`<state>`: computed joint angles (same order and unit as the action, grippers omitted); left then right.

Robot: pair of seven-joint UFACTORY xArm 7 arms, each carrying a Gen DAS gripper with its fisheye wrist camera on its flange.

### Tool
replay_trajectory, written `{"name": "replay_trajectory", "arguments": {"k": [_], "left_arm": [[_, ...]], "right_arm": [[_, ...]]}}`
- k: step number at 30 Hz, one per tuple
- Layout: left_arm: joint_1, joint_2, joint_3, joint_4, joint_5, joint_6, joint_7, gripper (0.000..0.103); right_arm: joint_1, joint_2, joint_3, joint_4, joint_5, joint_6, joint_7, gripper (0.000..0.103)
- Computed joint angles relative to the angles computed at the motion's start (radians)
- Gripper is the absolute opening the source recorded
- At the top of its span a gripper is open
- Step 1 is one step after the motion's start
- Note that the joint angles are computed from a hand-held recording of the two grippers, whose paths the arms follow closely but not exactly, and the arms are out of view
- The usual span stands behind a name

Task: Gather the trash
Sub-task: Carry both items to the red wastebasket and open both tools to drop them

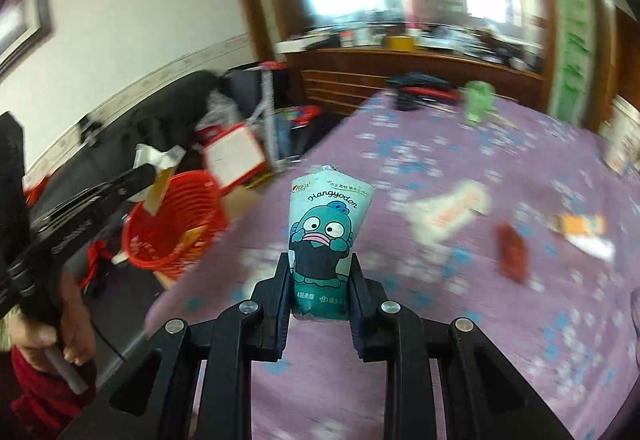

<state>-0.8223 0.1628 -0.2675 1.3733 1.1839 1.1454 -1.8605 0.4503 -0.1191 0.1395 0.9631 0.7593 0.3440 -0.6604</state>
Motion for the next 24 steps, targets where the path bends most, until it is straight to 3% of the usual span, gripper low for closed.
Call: {"name": "replay_trajectory", "arguments": {"k": [9, 20, 21, 22, 23, 24], "left_arm": [[0.131, -0.226, -0.045, -0.302, -0.137, -0.01, -0.052, 0.005], [0.272, -0.31, -0.084, -0.44, -0.191, -0.115, -0.058, 0.006], [0.277, -0.311, -0.089, -0.439, -0.191, -0.11, -0.055, 0.008], [0.281, -0.317, -0.091, -0.445, -0.192, -0.108, -0.055, 0.01], [0.286, -0.32, -0.094, -0.448, -0.193, -0.11, -0.058, 0.018], [0.291, -0.329, -0.095, -0.456, -0.194, -0.113, -0.066, 0.034]], "right_arm": [[0.053, 0.203, 0.116, 0.224, -0.167, 0.042, 0.12, 0.027], [0.082, 0.47, 0.182, 0.542, -0.37, 0.141, 0.29, 0.032], [0.085, 0.484, 0.185, 0.558, -0.38, 0.145, 0.298, 0.034], [0.092, 0.515, 0.188, 0.594, -0.392, 0.155, 0.308, 0.043], [0.09, 0.538, 0.198, 0.62, -0.39, 0.166, 0.306, 0.05], [0.089, 0.553, 0.204, 0.636, -0.387, 0.17, 0.307, 0.052]]}}
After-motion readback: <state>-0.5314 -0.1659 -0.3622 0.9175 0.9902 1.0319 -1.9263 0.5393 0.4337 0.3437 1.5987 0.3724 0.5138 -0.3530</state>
